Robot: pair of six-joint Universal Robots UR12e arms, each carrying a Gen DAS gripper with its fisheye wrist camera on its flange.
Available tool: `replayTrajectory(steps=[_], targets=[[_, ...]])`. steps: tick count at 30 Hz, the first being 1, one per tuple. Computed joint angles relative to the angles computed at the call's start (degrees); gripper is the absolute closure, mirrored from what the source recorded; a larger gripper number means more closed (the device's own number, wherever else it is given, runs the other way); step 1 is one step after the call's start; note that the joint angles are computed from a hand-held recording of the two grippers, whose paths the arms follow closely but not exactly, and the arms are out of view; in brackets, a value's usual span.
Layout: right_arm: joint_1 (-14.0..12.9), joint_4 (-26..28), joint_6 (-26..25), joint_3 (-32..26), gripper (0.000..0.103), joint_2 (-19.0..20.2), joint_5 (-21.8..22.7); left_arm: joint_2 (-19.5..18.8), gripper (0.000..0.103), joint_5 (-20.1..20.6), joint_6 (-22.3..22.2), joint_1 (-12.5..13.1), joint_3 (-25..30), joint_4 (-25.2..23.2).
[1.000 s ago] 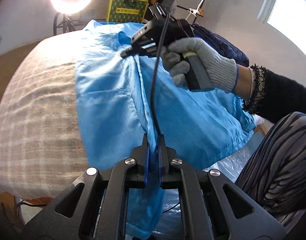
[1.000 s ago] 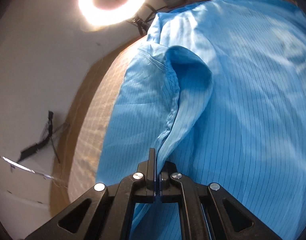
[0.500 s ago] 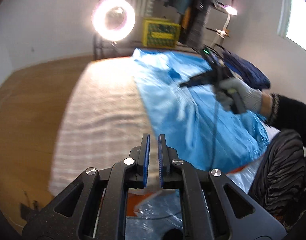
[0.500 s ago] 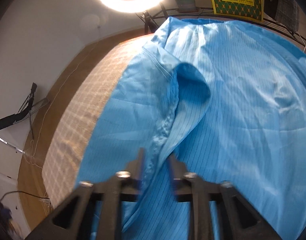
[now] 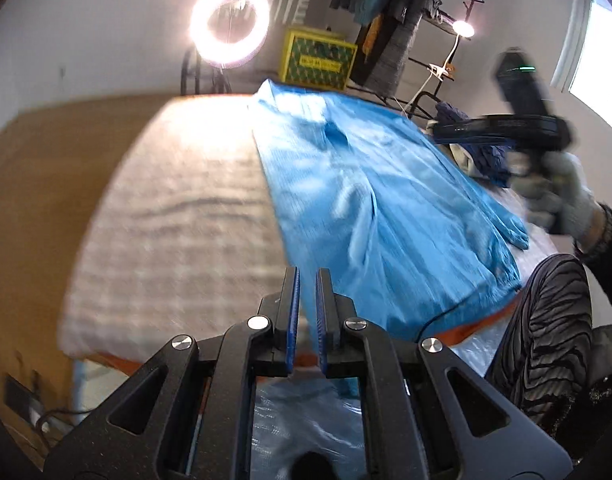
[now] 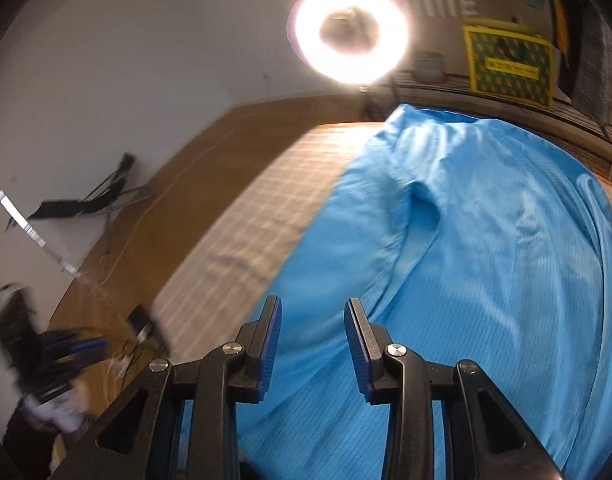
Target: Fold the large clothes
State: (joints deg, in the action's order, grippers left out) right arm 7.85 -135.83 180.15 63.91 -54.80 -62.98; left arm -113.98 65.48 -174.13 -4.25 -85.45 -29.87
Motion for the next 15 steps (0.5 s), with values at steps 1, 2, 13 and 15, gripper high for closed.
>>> replayTrajectory(steps=[1, 2, 13, 15], targets=[[0.1, -0.9, -0.7, 2.8, 0.068, -1.8, 0.9, -0.4, 0.099, -0.4, -0.7, -0.2, -0.5, -0.1], [0.2, -1.2, -1.2, 4.6, 0.068, -2.8, 1.3, -0.7, 0.099, -0.3, -0.9, -0.4, -0.7, -0.2], [3.8, 2.9, -4.0, 16.9, 0.078, -6.3, 1.4, -4.1, 0.099, -5.7, -5.0, -0.5, -1.0, -4.1], [4.2, 2.9, -4.1, 17.4, 0.078, -6.0, 0.4, -3.9, 0.099, -7.1, -1.8, -1.1, -1.0, -6.2]])
